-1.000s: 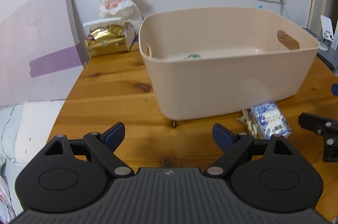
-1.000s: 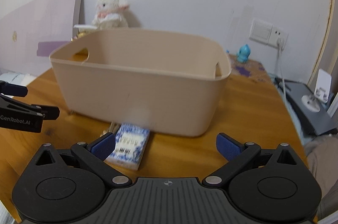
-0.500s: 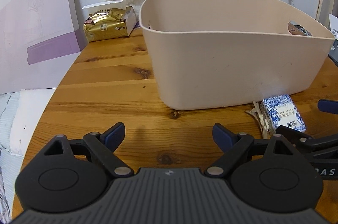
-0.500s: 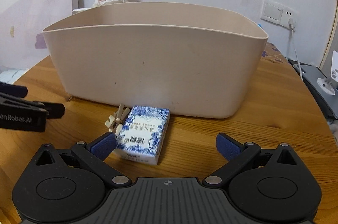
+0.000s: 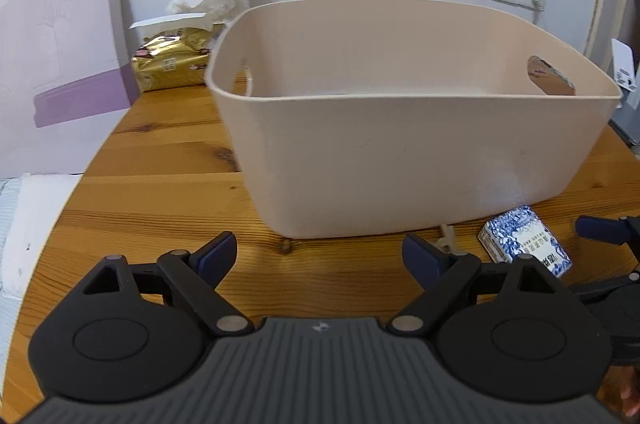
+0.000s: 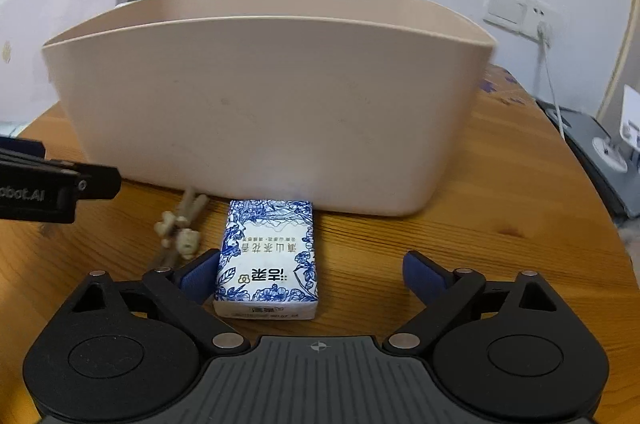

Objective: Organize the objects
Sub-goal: 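Grasp the wooden clip with the left tool while the right grasps the blue-white patterned box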

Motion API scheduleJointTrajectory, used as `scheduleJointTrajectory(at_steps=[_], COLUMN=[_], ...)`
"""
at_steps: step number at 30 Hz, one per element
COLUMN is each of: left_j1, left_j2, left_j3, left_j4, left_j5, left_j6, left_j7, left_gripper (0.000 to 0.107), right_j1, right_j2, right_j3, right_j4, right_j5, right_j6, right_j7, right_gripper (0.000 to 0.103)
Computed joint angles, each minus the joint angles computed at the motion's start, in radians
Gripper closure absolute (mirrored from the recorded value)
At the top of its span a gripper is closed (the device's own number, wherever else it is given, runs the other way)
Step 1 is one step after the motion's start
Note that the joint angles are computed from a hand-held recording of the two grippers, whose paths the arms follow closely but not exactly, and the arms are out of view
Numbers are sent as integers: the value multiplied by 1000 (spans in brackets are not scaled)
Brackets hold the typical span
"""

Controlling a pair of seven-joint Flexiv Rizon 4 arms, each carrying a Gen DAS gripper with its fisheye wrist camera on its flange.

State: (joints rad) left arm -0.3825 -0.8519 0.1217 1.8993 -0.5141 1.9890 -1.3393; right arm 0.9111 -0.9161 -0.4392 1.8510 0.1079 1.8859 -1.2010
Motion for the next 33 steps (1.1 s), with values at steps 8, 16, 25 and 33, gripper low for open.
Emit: scheduleJointTrajectory(at_steps=[8,16,25,33], left_j1=[81,84,66,92], left_j2=[2,-29,-31,-6], left_j3=[-109,-118,-90,-116], left_j4=[-26,-81,-95,-47], left_j5=[87,145,204,264], left_j6=[-25,-102,-143,-119], left_j7=[-37,-60,-74,-65], left_gripper=[16,20,71,93], right_j1=[3,-75,-109,-97], right_j2=[-3,22,38,60], right_j3=[-32,36,92,103], right_j4=[28,45,49,76], right_j5=[27,28,23,36], right_j6=[23,41,76,80], right_j7=[-46,-56,-96,-145], right_gripper=[6,8,48,60])
